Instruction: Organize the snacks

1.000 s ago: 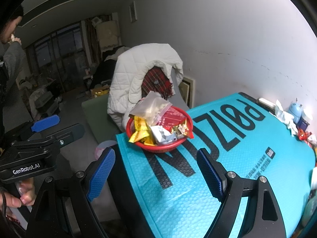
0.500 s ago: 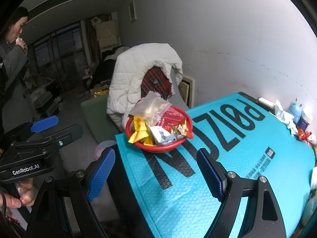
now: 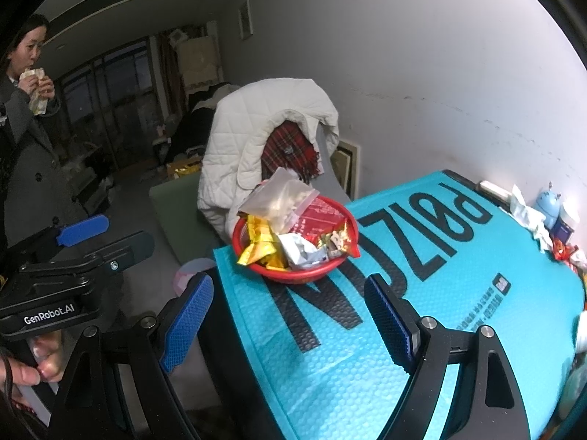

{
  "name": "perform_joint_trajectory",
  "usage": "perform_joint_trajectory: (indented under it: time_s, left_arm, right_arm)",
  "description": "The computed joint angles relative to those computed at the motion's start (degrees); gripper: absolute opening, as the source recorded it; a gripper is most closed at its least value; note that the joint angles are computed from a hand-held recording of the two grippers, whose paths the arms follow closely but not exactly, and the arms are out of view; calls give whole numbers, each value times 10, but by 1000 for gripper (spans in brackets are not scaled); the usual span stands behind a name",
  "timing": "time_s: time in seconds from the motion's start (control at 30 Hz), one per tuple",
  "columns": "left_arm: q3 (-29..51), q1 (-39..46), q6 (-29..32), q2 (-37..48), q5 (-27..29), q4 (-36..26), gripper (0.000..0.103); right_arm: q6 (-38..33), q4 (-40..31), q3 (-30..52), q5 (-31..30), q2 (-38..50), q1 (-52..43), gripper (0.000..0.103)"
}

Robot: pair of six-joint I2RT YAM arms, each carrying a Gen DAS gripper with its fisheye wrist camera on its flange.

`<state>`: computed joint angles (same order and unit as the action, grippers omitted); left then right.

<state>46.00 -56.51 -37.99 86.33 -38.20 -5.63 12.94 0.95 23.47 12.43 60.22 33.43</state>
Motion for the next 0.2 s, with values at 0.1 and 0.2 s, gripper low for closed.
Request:
perform_joint_trajectory:
  time_s: [0.1,0.2]
  left_arm:
    - [0,1,2,0,3,2,86]
    - [1,5,3,2,10,4,86]
  right_arm:
    - [0,0,0,0,0,0,85]
    - [0,0,0,-2,-1,-1,85]
